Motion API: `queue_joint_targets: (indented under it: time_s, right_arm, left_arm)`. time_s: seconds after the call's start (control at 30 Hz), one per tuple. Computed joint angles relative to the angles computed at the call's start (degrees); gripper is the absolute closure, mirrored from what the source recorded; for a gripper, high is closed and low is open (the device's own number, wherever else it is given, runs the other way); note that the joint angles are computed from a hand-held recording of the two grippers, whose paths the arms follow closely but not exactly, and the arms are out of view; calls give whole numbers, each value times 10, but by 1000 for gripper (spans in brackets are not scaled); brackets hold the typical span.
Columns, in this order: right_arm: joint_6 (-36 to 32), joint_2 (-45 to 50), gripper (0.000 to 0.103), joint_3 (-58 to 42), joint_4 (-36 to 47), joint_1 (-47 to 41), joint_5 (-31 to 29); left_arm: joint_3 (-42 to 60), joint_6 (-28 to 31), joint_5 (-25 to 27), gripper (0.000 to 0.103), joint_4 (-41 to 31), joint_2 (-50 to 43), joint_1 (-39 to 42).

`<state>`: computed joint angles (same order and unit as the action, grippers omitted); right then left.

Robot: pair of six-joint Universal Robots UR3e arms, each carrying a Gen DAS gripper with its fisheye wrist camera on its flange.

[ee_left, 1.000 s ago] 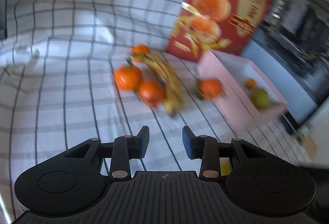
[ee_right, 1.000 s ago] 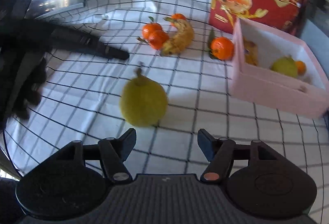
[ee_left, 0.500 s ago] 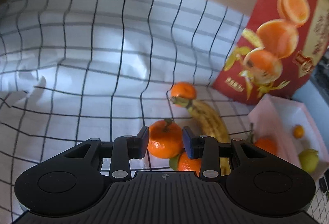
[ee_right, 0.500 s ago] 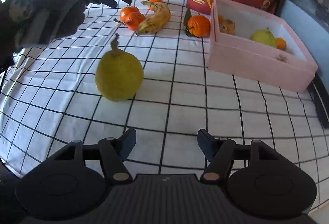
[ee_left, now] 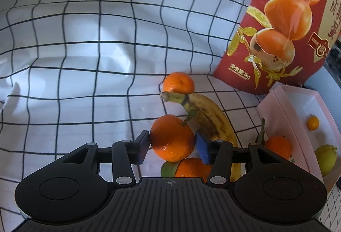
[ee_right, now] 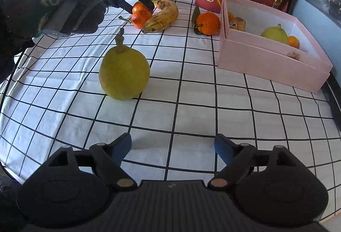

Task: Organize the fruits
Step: 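Grasp a mandarin orange beside the banana with the left gripper, then lift the orange with the left gripper while the right gripper grasps the pear again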

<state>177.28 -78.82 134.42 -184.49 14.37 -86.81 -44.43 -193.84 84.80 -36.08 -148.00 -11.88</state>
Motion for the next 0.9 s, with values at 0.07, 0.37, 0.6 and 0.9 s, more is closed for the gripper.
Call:
queue_joint_targets:
  time_s: [0.07, 0.37, 0.6, 0.9]
  right_arm:
    - [3, 0, 14, 0, 0, 0, -1]
    - [15, 2, 1, 4, -2, 1, -1]
    - [19, 4, 0, -31, 53, 12, -17]
    - [18, 3, 8, -49, 53, 42, -44]
  left_arm:
    - [-6, 11, 2, 51, 9, 1, -2]
    - [-240, -12, -35, 51, 124, 130, 30]
    - [-552, -10, -115, 52, 226, 326, 64]
    - [-795, -20, -162, 51, 260, 493, 72]
